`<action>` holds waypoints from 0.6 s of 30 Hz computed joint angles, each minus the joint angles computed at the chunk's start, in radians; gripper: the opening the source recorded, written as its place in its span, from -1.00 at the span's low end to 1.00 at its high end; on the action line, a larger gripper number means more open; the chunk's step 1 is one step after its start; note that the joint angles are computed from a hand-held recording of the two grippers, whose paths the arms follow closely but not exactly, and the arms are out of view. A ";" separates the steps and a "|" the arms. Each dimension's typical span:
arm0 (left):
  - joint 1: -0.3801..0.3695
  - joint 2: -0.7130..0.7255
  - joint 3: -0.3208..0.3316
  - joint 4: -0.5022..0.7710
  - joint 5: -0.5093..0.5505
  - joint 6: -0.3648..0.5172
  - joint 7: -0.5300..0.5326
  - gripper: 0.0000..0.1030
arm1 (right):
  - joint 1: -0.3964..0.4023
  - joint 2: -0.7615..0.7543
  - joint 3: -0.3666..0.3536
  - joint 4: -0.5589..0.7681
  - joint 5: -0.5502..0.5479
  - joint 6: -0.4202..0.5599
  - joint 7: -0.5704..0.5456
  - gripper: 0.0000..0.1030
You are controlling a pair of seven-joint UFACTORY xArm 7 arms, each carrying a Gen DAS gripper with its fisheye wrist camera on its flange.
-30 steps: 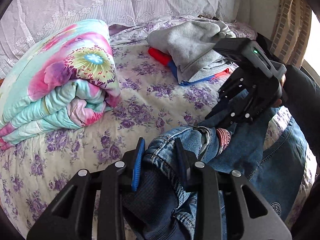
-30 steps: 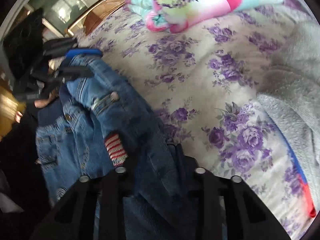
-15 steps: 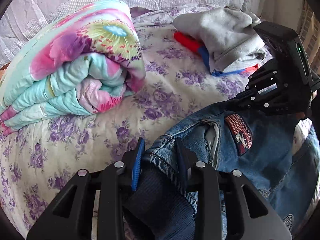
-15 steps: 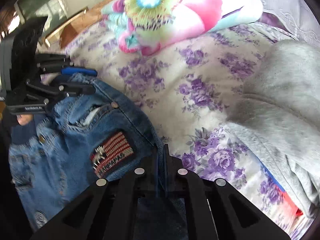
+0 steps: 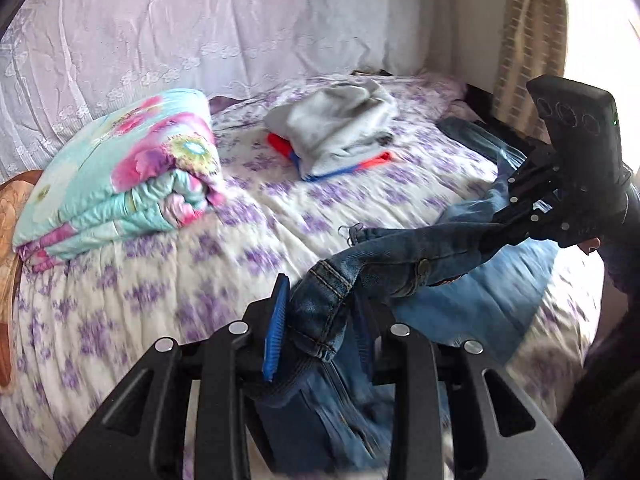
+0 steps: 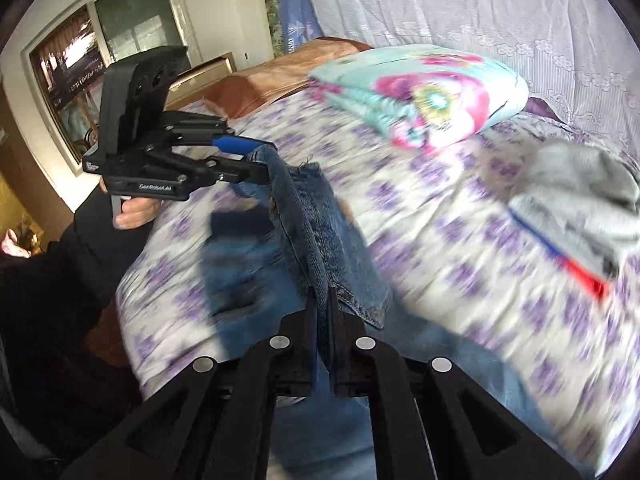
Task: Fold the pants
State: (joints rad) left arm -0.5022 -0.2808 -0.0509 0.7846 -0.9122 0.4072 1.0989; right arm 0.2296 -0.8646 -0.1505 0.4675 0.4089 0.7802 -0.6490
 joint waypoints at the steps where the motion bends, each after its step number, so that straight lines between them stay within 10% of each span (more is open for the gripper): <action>1: -0.006 -0.035 0.003 -0.041 -0.015 0.000 0.017 -0.43 | -0.003 -0.038 0.030 -0.032 0.005 0.011 0.033 -0.91; 8: -0.003 -0.094 -0.009 -0.211 0.073 0.019 -0.046 -0.16 | 0.043 -0.020 0.220 -0.207 -0.037 -0.094 0.298 -0.91; 11: -0.008 -0.149 -0.014 -0.267 0.137 0.016 -0.092 -0.05 | 0.076 -0.033 0.231 -0.262 -0.058 -0.169 0.357 -0.91; 13: -0.023 -0.236 -0.006 -0.324 0.159 -0.016 -0.116 0.41 | 0.091 -0.047 0.212 -0.269 -0.068 -0.172 0.393 -0.91; 18: -0.134 -0.473 0.141 -0.396 0.093 -0.019 -0.108 0.70 | 0.131 -0.089 0.181 -0.303 -0.105 -0.207 0.448 -0.90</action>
State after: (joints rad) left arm -0.6362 -0.7533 0.0902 0.3890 -0.8195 0.3880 0.9905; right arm 0.3603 -0.9534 0.0305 0.1640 0.3043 0.5732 -0.2012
